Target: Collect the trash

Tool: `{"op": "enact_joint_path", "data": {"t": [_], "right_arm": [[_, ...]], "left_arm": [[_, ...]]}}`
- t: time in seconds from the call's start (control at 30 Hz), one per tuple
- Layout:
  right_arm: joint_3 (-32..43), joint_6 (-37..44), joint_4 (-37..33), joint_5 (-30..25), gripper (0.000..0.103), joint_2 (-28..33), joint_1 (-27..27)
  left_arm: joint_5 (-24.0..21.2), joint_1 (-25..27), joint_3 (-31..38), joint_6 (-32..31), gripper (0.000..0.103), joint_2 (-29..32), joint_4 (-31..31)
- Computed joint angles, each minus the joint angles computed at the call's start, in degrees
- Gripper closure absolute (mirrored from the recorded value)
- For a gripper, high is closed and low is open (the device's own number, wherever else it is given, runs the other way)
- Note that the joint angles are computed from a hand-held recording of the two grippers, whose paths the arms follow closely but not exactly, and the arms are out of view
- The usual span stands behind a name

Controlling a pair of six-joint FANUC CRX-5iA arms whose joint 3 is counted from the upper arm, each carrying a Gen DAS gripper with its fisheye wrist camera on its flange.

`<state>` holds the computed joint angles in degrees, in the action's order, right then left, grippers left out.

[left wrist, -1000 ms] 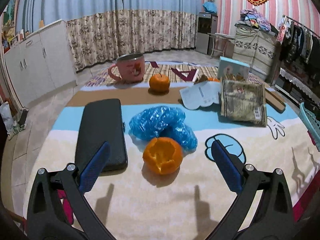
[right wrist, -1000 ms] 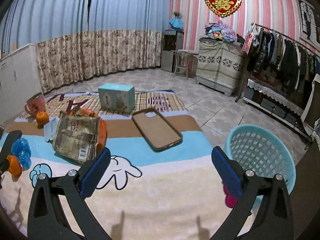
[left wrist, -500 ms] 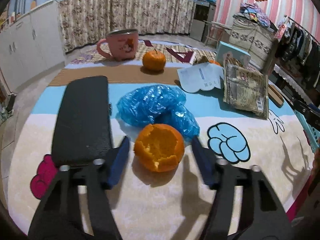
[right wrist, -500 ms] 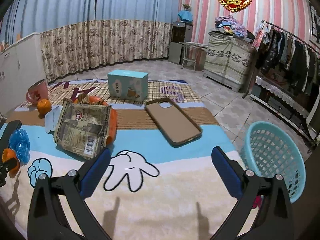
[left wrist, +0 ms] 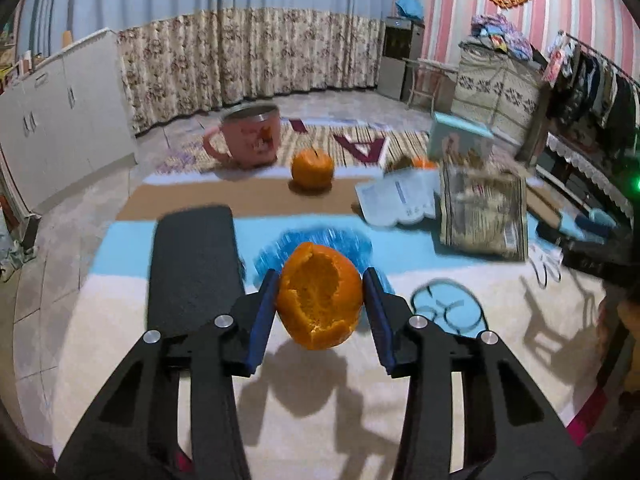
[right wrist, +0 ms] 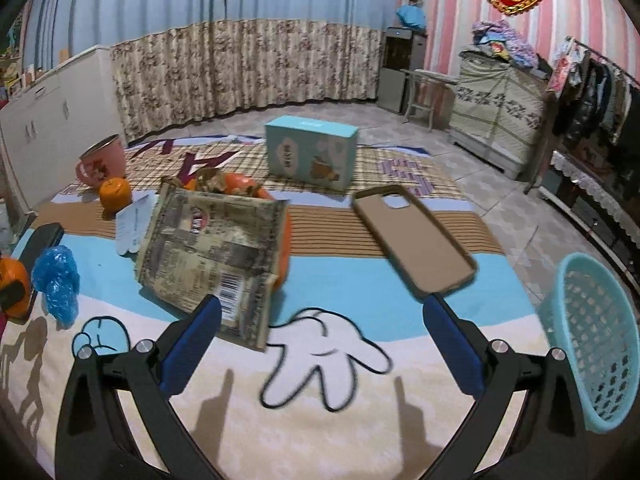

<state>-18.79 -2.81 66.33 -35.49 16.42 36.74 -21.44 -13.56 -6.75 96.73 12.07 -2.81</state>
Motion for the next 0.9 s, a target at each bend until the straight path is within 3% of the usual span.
{"op": "enact_joint_path", "data": {"t": [0.47,0.53,0.67,0.73,0.8,0.9], "right_arm": [[7.73,14.17,-12.64,6.11,0.008,5.54,-1.39],[8.60,18.07,-16.82,7.56,0.026,5.81,-1.50],[8.24,20.50,-19.24,9.53,0.043,5.18,-1.58],[7.87,21.06,-19.23,10.26,0.064,4.85,-1.55],[7.30,21.16,-19.04,10.99,0.077,4.43,-1.70],[6.57,22.02,-20.26,12.06,0.087,3.55,-2.03]], "left_arm": [[-2.87,0.38,8.55,5.71,0.061,4.19,-5.40],[-2.51,0.39,8.91,5.80,0.061,4.60,-5.58],[-2.43,0.80,9.63,4.75,0.061,5.87,-3.80],[-2.69,0.59,10.04,5.22,0.061,6.14,-4.63],[-3.01,0.34,10.28,5.78,0.061,6.20,-5.57],[-3.63,0.28,10.44,6.55,0.061,6.01,-6.43]]}}
